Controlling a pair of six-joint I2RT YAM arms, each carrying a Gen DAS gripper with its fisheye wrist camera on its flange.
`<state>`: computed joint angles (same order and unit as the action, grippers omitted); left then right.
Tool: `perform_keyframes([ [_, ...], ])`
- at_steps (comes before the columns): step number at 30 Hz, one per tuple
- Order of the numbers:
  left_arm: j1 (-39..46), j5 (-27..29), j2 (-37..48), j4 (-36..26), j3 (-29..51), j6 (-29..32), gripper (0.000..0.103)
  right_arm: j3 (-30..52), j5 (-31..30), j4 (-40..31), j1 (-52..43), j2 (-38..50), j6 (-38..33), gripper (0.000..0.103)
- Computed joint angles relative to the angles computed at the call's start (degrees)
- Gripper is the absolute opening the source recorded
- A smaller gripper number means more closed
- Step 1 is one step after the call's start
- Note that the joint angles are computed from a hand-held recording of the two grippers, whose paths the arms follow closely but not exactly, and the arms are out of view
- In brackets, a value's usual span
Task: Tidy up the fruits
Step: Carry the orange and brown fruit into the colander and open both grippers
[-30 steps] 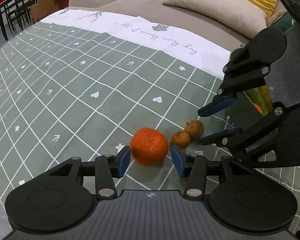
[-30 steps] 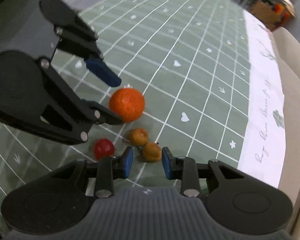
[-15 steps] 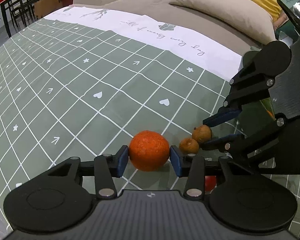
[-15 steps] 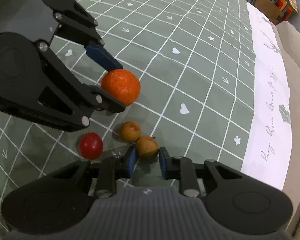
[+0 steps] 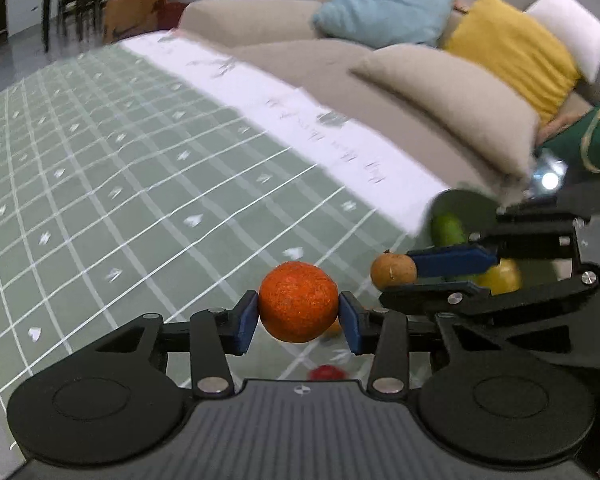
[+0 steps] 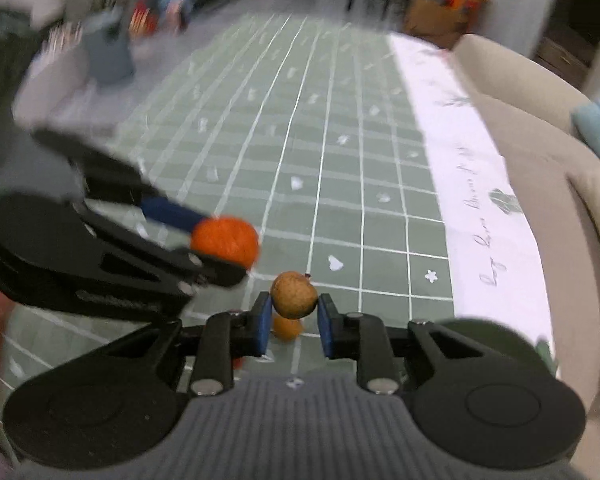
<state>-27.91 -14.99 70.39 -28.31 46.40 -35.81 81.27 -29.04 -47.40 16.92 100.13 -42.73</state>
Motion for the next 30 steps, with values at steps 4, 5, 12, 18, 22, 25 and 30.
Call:
perform_keyframes([
  [4, -5.37, -1.89, 1.77, -1.22, 4.78, -1.26, 0.048, -4.58, -5.80, 0.14, -7.28, -6.63, 4.91, 0.020],
  [5, -6.77, -2.22, 2.82, -1.30, 6.06, -1.85, 0.049, -5.52, -6.43, 0.06, -9.25, -7.95, 5.14, 0.020],
  [12, -12.20, -1.29, 13.96, 0.00, 15.26, -2.44, 0.048, -11.33, -3.83, 1.86, -21.67, -12.71, 5.65, 0.020],
  [18, -14.39, 0.02, 24.38, -4.27, 25.13, -1.54, 0.048, -9.31, -1.67, 2.83, -27.05, -8.73, 1.57, 0.020],
  [22, -14.72, 1.07, 28.95, -8.08, 29.83, -0.78, 0.048, -8.34, 1.40, 3.81, -26.25, -6.32, -0.92, 0.020],
  [25, -14.60, 1.81, 31.41, -10.10, 32.55, 0.29, 0.048, -7.93, 3.96, 5.01, -25.32, -4.20, -3.56, 0.020],
  [30, -14.36, 2.40, 33.90, -12.04, 35.18, 1.15, 0.048, -7.98, 6.31, 5.08, -24.17, -2.66, -6.85, 0.020],
])
